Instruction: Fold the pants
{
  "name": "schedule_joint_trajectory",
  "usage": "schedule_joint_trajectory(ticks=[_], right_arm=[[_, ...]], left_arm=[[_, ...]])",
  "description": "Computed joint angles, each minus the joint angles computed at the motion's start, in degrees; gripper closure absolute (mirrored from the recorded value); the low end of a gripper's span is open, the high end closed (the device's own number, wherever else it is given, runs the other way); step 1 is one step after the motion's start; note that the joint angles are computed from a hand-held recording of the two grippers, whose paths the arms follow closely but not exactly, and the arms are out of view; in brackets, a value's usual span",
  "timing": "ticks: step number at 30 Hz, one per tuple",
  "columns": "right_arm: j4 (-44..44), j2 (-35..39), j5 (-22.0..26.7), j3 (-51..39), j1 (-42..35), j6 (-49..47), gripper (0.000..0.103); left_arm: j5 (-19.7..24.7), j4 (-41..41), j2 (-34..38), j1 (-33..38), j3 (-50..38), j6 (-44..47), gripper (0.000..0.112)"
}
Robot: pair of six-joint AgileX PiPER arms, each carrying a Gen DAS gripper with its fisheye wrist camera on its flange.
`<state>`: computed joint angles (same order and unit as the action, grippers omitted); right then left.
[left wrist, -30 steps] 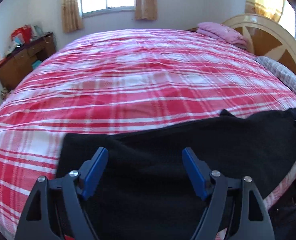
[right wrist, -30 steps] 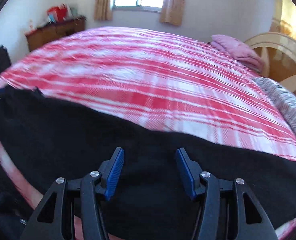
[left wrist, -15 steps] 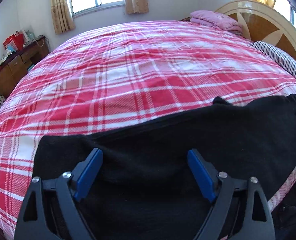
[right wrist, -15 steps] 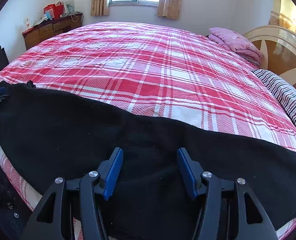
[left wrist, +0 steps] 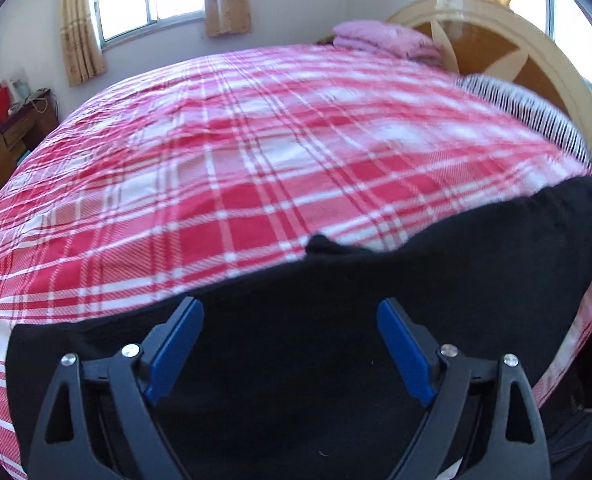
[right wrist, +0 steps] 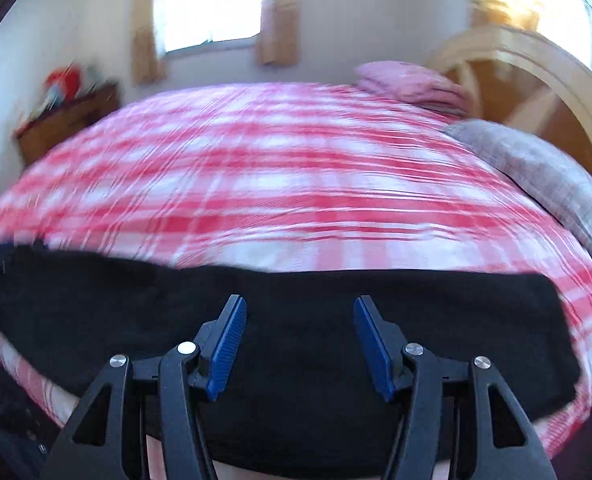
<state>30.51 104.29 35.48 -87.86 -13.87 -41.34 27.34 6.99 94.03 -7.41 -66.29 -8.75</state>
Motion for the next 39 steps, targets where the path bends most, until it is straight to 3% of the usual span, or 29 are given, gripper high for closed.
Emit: schedule_joint_trajectory(ticks=[4,8,15,18,23,25,30,32,39], right_arm=[[1.59,2.69,6.84,-7.97,-9.15,5.94,0.045],[7.73,5.94,15.35,-15.90,-19.58,12.96,0.045],[14.98,8.93,25.08,-17.61,-28.04,14.58,0.046],[17.45,10.63,28.38,-17.49,-29.07,13.92,0.052],[16.88,10.41,26.36,-15.61,-27.42,13.28,0.056],[20.74,10.79,26.31,-14.87,-28.19,11.13,0.057],[25.23,12.47,25.30,-13.68,-27.62,7.97,0.072],[27.34,13.43,25.82,-13.93,-28.31,8.11,0.085],[34.16,13.22,27.67,-12.61,-29.63,3.46,0.091]], left_arm=[[0.34,3.94,0.27,-1.25,1.03,-2.77,0.021],[0.59,2.19,-0.28,-0.60,1.25,-1.92,0.021],[0.56,2.21,-0.07,-0.78,1.34,-2.32,0.018],[0.47,1.67,-0.15,-0.70,1.43,-2.19,0.018],[0.42,1.59,-0.10,-0.69,1.47,-2.26,0.018],[0.44,1.40,-0.08,-0.64,1.43,-2.26,0.018],[0.48,1.20,0.07,-0.60,1.29,-2.21,0.018],[0.43,0.94,0.01,-0.55,1.35,-2.00,0.018],[1.02,-2.42,-0.54,1.12,1.33,1.47,0.018]])
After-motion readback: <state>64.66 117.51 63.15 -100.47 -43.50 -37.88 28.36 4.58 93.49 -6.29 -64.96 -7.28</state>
